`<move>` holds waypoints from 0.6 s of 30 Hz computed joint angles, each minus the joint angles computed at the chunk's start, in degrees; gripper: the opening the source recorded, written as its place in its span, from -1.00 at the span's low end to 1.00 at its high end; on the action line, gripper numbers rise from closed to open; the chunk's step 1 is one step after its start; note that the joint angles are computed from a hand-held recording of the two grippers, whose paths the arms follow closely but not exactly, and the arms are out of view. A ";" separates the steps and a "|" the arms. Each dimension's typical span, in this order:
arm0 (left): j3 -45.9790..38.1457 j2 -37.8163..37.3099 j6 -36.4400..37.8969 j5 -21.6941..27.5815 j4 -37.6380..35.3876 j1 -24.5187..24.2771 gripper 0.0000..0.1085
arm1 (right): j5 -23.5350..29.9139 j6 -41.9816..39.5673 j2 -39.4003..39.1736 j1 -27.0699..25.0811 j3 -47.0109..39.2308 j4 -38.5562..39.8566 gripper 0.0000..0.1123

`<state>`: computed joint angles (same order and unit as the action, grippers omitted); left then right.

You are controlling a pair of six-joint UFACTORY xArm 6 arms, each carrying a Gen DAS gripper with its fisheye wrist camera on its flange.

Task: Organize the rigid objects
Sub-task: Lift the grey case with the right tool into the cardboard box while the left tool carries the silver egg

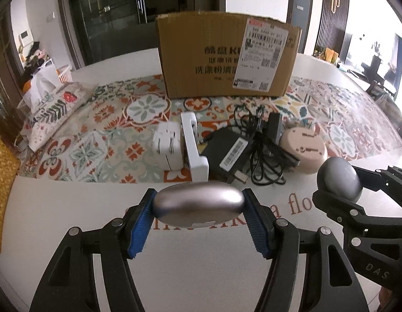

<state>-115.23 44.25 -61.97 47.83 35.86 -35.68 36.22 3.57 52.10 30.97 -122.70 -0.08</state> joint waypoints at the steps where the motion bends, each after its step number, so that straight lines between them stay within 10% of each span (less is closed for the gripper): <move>1: -0.03 -0.25 -0.10 0.13 0.34 -0.03 0.19 | -0.14 0.13 -0.24 -0.02 -0.01 -0.11 0.00; 18: -2.60 -4.63 2.32 2.21 3.27 0.39 0.19 | -2.57 5.11 -3.08 0.55 -3.20 -5.09 0.00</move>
<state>-117.83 39.62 -59.65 50.03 39.13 -35.28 33.65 8.68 49.02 31.52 -125.90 -5.18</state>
